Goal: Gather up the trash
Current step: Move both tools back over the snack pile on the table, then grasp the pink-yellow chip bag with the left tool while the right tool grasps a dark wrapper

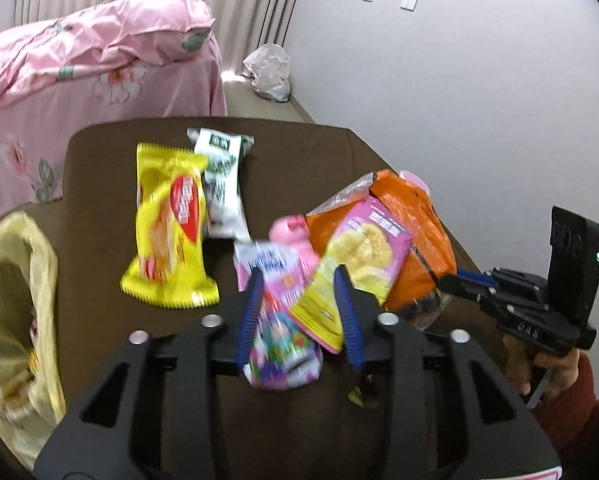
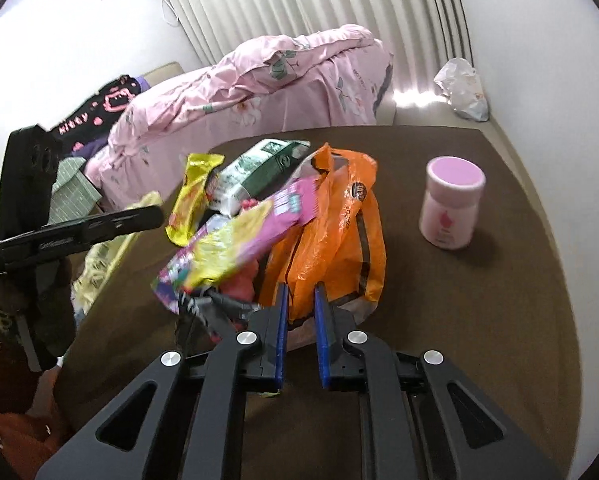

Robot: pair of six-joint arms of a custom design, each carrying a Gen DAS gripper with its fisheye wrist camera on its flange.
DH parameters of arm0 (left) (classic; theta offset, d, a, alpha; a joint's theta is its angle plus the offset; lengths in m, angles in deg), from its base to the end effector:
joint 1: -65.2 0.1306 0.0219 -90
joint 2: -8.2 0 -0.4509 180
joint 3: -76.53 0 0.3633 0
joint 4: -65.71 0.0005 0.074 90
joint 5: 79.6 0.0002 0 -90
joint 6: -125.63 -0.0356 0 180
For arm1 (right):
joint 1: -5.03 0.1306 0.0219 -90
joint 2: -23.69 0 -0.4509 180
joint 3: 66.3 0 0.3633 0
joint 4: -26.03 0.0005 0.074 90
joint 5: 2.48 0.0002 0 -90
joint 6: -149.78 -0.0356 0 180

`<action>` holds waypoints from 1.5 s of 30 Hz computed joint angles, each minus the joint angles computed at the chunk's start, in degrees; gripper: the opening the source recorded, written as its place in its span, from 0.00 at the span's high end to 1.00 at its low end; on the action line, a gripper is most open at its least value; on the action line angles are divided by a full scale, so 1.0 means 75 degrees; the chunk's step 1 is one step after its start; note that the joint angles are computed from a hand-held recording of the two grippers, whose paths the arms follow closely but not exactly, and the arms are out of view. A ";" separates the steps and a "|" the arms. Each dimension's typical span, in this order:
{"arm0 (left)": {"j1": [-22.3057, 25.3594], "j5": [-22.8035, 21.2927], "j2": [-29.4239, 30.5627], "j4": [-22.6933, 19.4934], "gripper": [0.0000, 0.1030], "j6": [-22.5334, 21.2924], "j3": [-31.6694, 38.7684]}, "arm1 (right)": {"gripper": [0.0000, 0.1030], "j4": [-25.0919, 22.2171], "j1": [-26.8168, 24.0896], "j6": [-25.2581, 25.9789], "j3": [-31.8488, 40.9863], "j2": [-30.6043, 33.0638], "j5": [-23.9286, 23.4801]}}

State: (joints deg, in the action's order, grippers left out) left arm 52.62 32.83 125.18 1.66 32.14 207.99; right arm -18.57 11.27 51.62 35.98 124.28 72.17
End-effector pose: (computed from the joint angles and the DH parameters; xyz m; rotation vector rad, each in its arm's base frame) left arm 0.6288 -0.1548 0.5418 0.5122 2.3669 -0.5479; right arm 0.5429 0.0683 0.5106 -0.0975 2.3248 0.4374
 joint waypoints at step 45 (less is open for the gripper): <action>0.0010 0.0064 -0.1130 0.1245 0.53 0.0963 -0.2217 | 0.44 0.1261 0.0320 0.0045 -0.0828 -0.0626 0.0695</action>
